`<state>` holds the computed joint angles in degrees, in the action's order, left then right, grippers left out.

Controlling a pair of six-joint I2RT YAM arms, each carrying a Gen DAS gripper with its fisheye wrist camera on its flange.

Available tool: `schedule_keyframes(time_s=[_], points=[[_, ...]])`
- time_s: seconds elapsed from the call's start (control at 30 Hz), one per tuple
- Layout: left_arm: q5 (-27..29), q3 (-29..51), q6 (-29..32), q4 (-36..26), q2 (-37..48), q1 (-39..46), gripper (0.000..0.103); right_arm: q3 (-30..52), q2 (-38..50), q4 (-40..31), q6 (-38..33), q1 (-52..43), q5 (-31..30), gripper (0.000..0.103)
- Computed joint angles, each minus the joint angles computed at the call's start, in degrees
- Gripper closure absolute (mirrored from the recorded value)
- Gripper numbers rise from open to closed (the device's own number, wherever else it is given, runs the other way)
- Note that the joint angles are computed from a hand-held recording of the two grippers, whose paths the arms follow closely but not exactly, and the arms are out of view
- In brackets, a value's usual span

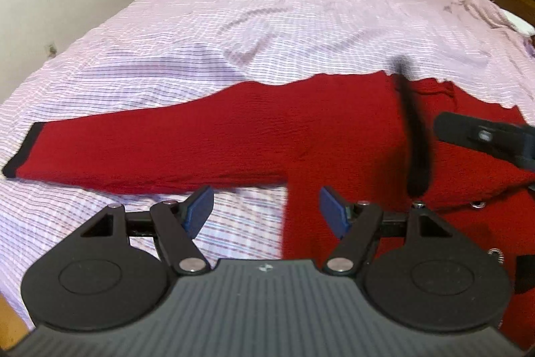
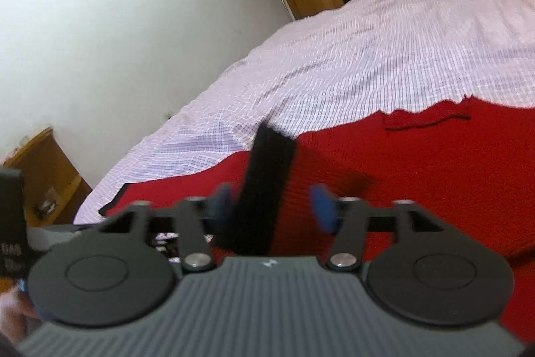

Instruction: Fold small clothes

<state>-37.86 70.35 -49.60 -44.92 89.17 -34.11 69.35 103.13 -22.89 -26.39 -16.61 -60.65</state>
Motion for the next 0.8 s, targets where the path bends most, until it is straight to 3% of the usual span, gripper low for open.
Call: schedule_keyframes(time_s=[0.07,0.17,0.47,0.6,0.8], points=[[0.0,-0.4,0.0,-0.1,-0.5,0.6,0.028,-2.2,-1.3,2.7,-0.3,-0.5,0.3,0.035],[0.9,-0.6,1.7,1.4,-1.1,2.1,0.028,-1.9,-1.3,0.9,-2.8,-1.5,1.6,0.035],[7.0,5.0,9.7,6.2,4.7,6.6,0.029,5.3,4.8,-1.4,-5.3,-8.3,5.4,0.035],[10.8,7.1,11.4,8.9,7.6,8.7,0.029,9.9,8.5,-0.2,-4.6,-11.1,8.0,0.035],[12.3,10.9,13.8,9.9,12.8,9.8,0.03,18.3,14.5,0.8,-1.9,-13.1,14.1,0.035]])
